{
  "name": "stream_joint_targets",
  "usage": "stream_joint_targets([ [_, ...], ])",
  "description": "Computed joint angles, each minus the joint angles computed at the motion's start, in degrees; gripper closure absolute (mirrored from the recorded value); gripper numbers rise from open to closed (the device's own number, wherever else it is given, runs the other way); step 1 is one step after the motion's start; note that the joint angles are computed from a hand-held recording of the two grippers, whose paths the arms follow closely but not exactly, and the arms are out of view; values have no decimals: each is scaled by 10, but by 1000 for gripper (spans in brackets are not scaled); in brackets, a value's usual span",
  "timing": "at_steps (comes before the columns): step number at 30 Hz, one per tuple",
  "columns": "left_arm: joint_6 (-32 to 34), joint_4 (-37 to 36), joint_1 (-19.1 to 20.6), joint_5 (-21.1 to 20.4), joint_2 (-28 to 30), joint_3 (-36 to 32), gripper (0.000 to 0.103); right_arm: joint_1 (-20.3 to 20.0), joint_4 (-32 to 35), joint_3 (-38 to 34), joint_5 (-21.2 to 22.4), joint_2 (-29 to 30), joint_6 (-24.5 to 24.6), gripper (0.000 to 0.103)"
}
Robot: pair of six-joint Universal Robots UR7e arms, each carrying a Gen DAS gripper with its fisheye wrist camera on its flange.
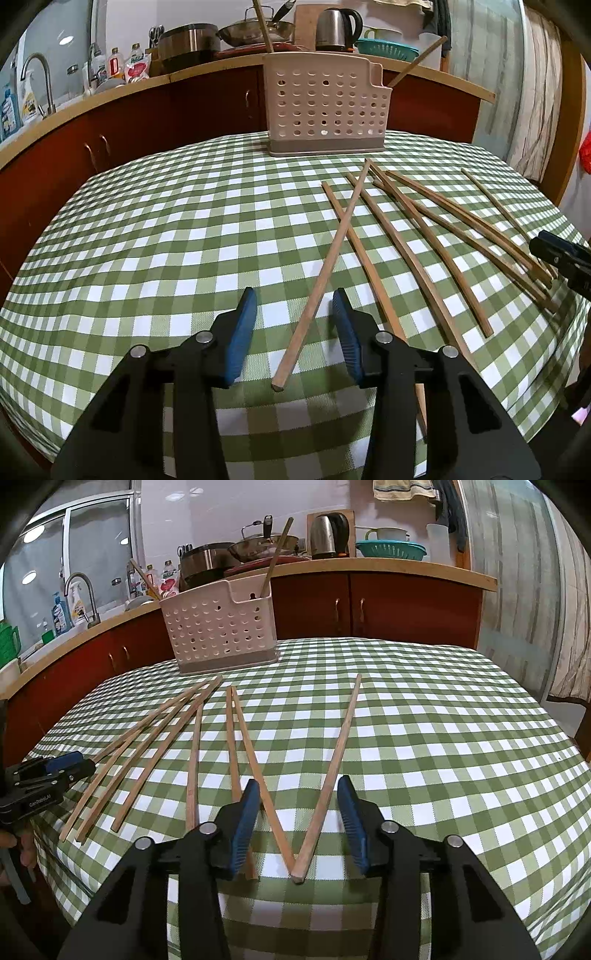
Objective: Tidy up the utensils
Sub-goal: 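Move both tools back to the chopsticks and close the left tool on one, then close the right tool on a chopstick while the left tool holds its chopstick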
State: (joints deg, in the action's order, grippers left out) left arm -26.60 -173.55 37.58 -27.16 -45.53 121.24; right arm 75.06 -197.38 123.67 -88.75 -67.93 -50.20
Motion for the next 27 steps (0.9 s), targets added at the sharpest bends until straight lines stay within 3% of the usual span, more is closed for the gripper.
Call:
stream_joint_targets([
  [4,-10,11,-5,4,-3,6,61,-3,6,1,0,-3,3,70],
  [6,-15,9,-6,6,-4,10,68,-6,7,4,0,-5,4,71],
  [9,-1,0,-8,1,-4,13,87,-9,5,6,1,-9,5,71],
  [13,6,-12,-9,-2,-1,15,95,-13,5,10,2,-14,6,71],
  [17,0,-10,-10,0,-1,15,96,-22,5,15,4,-21,5,74],
  [23,-5,-4,-12,6,-1,16,96,-32,9,21,14,-29,6,93],
  [27,-15,4,-14,13,-4,18,96,-34,-2,28,18,-32,2,96],
])
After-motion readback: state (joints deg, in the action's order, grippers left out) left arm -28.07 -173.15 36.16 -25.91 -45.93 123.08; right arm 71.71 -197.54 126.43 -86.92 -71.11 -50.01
